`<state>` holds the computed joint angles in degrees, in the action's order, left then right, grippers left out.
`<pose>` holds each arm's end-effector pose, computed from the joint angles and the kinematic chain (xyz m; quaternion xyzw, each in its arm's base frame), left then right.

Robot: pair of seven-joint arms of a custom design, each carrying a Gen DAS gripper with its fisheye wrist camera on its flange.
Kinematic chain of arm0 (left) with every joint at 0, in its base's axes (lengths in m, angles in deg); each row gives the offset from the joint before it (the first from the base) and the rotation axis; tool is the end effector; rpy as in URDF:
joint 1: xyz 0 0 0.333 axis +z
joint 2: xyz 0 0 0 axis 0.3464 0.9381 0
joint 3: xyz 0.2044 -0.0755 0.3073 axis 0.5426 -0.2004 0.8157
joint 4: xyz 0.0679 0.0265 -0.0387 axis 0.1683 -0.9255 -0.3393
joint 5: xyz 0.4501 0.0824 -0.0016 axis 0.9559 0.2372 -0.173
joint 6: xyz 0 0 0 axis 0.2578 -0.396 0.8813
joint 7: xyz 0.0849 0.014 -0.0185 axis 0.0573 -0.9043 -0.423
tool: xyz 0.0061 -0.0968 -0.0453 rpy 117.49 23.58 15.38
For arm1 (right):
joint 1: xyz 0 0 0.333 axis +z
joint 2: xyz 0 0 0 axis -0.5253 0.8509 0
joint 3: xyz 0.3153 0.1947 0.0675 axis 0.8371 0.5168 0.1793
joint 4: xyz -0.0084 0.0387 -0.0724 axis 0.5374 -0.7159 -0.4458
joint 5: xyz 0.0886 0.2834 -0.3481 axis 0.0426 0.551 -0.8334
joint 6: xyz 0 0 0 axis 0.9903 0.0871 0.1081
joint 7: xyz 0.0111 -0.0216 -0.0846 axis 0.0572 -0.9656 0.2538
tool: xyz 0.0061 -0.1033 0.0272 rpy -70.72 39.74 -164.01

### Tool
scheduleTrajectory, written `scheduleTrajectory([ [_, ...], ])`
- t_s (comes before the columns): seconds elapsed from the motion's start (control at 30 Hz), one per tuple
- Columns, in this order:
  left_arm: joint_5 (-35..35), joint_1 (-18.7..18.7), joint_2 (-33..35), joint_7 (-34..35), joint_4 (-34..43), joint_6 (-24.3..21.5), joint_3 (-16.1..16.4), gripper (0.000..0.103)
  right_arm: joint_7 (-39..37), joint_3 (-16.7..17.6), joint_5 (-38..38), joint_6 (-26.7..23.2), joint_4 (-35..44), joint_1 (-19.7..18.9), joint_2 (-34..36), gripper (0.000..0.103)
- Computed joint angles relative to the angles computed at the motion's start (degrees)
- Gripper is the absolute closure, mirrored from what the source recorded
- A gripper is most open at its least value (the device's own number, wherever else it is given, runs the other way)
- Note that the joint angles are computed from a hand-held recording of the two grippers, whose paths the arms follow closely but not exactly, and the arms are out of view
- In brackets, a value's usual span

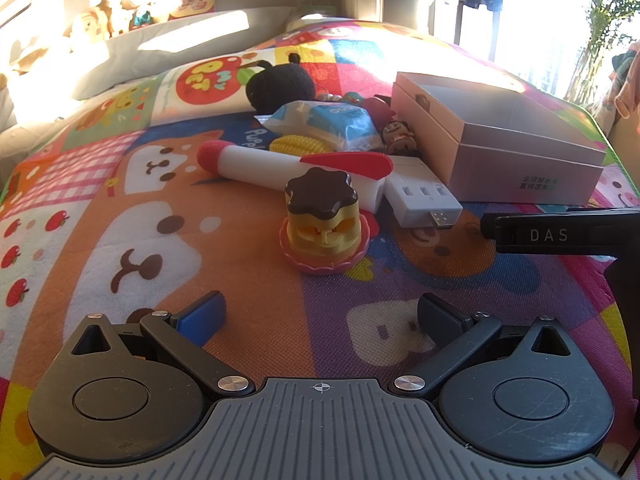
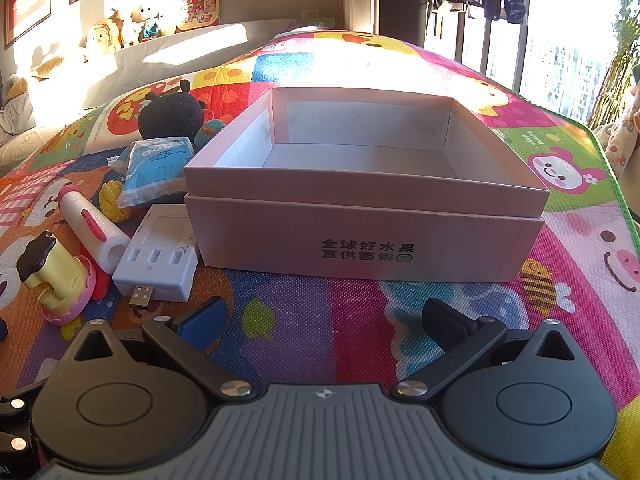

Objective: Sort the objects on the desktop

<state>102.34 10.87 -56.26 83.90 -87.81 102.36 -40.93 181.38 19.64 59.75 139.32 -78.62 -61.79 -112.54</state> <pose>0.4198 -0.1420 0.4303 -0.5490 0.7244 -0.3322 0.2519 0.4190 0.1371 0.4301 -0.5845 0.6886 -0.3242 0.2811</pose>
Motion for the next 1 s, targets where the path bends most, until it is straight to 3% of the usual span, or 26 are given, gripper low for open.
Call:
scheduleTrajectory([
  [1.0, 0.1, -0.2, 0.0, -0.2, -0.1, 0.1, 0.2, 0.0, 0.3, 0.4, -0.2, -0.2, 0.3, -0.3, 0.1, 0.0],
])
